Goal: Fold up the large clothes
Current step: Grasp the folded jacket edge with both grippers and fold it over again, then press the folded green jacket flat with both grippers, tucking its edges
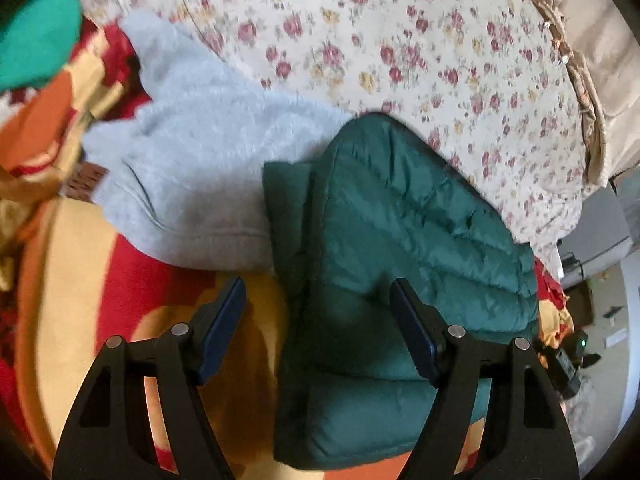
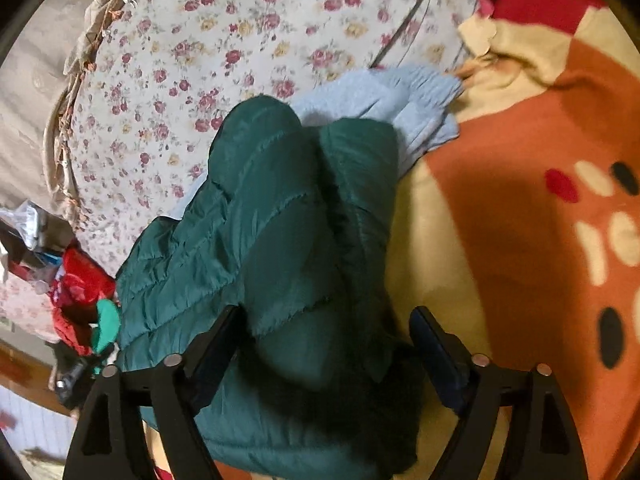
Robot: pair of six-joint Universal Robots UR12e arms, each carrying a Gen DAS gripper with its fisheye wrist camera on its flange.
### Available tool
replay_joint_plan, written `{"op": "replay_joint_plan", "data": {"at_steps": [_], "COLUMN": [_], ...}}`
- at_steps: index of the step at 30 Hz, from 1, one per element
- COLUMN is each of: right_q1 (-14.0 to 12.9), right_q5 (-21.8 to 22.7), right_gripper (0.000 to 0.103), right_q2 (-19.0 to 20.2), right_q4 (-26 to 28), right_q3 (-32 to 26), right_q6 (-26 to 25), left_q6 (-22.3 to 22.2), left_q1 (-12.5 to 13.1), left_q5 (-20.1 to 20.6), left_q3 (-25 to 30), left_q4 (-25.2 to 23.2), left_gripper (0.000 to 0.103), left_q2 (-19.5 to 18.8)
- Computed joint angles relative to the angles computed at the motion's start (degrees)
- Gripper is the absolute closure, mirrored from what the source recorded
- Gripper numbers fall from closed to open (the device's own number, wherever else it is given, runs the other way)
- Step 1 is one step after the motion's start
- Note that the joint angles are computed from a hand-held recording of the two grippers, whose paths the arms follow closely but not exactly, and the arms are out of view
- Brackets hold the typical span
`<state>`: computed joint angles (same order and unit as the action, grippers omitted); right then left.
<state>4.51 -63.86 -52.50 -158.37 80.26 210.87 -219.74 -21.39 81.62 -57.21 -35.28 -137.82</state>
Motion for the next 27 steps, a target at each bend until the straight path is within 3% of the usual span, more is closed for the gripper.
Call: {"op": "replay_joint_plan", "data": {"at_steps": [4, 7, 8, 9, 11, 12, 14, 16, 27], "right_q1": [-1.0, -1.4, -1.4, -1.3, -0.9, -0.8, -0.8, -0.7, 1.5], "right_q5": [7.2, 11.0, 11.5, 11.6, 11.5, 11.6, 12.0, 13.1, 14.5], "right_gripper": [0.012, 0.012, 0.012, 0.014, 0.029, 0.039, 0.051, 0.056, 0.057], "right_q2": [2.5, 3.9, 4.1, 4.3, 4.3, 4.1, 3.5, 2.8, 1.3], "right_q4": [-1.3, -2.8, -2.8, -2.4, -1.8, -1.9, -2.6, -4.0, -5.2], "right_q3": [-1.4, -2.4, -2.7, -3.0, -3.5, -3.5, -3.3, -3.1, -3.5], "right_q6": [2.6, 3.3, 3.2, 2.9, 3.1, 3.8, 4.4, 4.2, -1.8], "left_q6": [2.5, 1.8, 1.7, 2.5, 4.9, 4.4, 4.3, 5.8, 9.0], "left_q1": [0.6, 1.3, 1.2, 0.8, -0.2, -0.3, -0.2, -0.3, -0.8], "left_q5": [-6.4, -16.3, -17.5, -16.6, -12.8, -12.7, -13.5, -13.0, -8.5], "left_q3": [0.1, 1.1, 1.9, 3.0, 4.6, 4.8, 5.0, 4.6, 0.4], "left_q4": [2.3, 4.8, 4.4, 3.1, 1.3, 1.4, 1.9, 2.1, 4.5], "left_gripper": [0.017, 0.016, 0.016, 0.016, 0.033, 0.047, 0.06, 0.063, 0.064], "left_q2": [-1.7, -3.6, -4.2, -4.5, -4.5, -4.2, -3.7, -2.7, 1.4]}}
